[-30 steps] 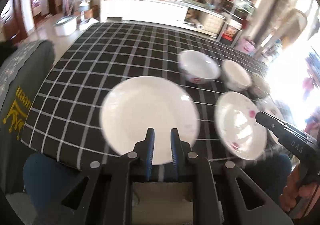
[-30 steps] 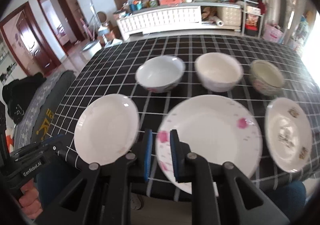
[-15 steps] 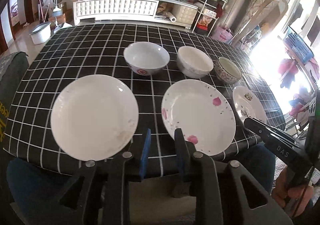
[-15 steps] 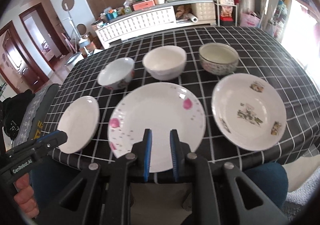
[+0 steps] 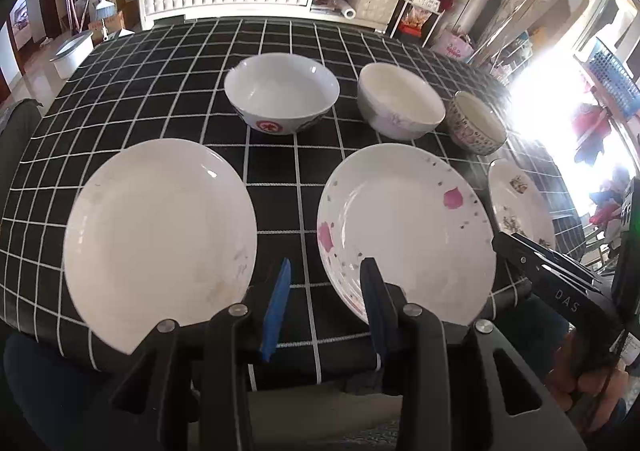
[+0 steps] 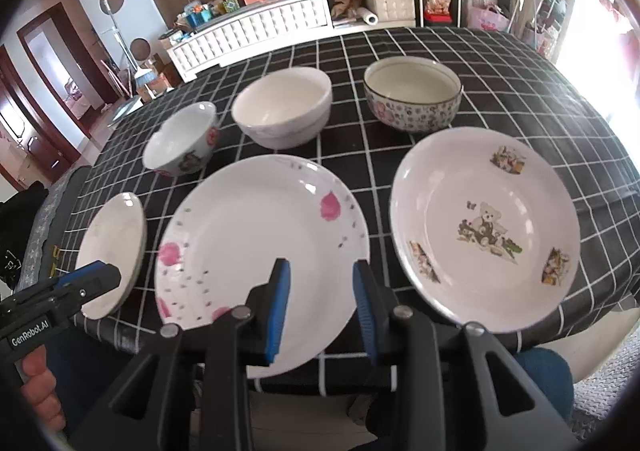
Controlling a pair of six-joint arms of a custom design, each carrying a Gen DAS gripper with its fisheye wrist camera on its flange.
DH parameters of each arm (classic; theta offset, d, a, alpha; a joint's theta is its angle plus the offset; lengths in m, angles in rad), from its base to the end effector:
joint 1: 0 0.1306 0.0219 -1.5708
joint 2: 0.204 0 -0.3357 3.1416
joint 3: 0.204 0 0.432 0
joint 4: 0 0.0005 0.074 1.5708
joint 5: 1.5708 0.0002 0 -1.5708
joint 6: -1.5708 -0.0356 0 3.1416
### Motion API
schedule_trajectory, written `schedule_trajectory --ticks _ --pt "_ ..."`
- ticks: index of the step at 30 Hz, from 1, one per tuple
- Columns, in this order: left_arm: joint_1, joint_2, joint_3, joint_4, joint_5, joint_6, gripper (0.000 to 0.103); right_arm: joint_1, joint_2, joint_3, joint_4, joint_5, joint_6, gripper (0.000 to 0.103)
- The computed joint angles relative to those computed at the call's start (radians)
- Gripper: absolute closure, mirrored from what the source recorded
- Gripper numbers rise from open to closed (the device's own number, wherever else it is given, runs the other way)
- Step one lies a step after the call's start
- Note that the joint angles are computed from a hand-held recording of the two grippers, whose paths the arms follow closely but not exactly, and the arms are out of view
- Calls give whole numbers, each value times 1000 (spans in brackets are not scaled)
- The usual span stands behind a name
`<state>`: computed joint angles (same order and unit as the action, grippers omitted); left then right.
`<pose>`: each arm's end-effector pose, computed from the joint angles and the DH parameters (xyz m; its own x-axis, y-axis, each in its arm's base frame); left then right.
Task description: Organize plates and bowls
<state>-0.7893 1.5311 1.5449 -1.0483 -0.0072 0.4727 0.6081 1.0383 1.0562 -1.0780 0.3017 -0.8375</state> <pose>0.3975 -0.4010 0.3734 -0.8611 0.2214 -0.4577 0.3541 0.9072 -0.2271 0.3331 0.2184 0.3618 -0.7960 0.3103 -0.5198 0.2467 0.9504 0.1896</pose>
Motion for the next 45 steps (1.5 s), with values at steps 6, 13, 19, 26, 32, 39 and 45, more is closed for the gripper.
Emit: schedule_trajectory --ticks 6,13,19,26,32,39,45 --pt "-3 71 44 -10 9 -12 70 -28 0 -21 19 -24 4 66" --pt "-3 131 83 -17 16 -16 73 -57 11 -27 31 -38 29 66" --pt "5 170 118 -39 18 -25 89 -59 42 -12 37 -44 47 67" --pt "14 188 134 -41 32 -34 93 -65 44 -17 47 -53 32 72" --pt "21 169 105 -13 58 -17 93 -64 40 -16 38 -54 -28 72" --pt "19 103 32 20 80 -19 93 -20 41 6 -13 -10 -75 72" --pt "29 0 -50 56 80 -21 93 23 47 49 -38 25 -103 72"
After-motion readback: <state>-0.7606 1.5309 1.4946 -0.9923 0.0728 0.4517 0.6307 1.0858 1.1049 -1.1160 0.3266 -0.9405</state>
